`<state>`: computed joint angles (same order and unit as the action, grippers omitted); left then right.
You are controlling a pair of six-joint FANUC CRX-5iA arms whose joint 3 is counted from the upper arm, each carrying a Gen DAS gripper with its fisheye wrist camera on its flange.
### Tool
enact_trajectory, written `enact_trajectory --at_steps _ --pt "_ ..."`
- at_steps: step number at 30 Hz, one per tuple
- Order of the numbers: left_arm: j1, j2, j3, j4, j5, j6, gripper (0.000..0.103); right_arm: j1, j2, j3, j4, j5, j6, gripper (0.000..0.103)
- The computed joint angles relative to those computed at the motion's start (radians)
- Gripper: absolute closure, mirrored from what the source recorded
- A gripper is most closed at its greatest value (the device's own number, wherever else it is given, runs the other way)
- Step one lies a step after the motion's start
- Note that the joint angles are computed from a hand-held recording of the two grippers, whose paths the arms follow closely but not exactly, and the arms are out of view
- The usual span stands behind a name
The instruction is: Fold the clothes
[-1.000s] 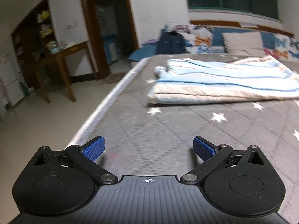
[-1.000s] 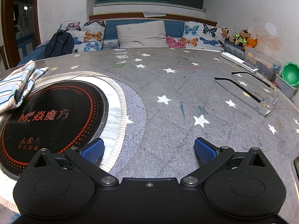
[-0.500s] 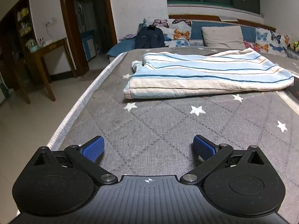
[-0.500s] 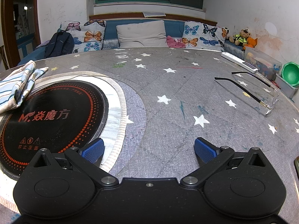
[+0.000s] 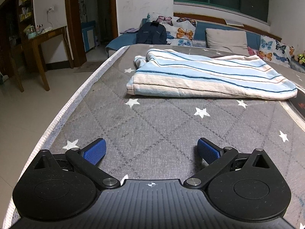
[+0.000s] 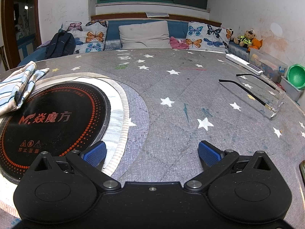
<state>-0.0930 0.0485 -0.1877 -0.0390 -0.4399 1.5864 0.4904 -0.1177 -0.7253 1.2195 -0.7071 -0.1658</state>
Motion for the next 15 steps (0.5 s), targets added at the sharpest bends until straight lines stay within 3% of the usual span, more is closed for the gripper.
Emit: enact_trajectory --at_steps 7,11,15 --pt "-0.009 -0.005 0.008 -0.036 -0.007 0.033 0.0 0.001 0.0 -0.001 -0.001 0.0 0.0 0.0" --pt "-0.045 -0.014 0.059 -0.25 -0.06 0.277 0.0 0.005 0.012 0.012 -0.009 -0.032 -0.017 0.0" --pt "-0.058 -0.033 0.073 -0.364 -0.096 0.426 0.0 -0.022 0.017 0.019 -0.011 -0.034 -0.049 0.0"
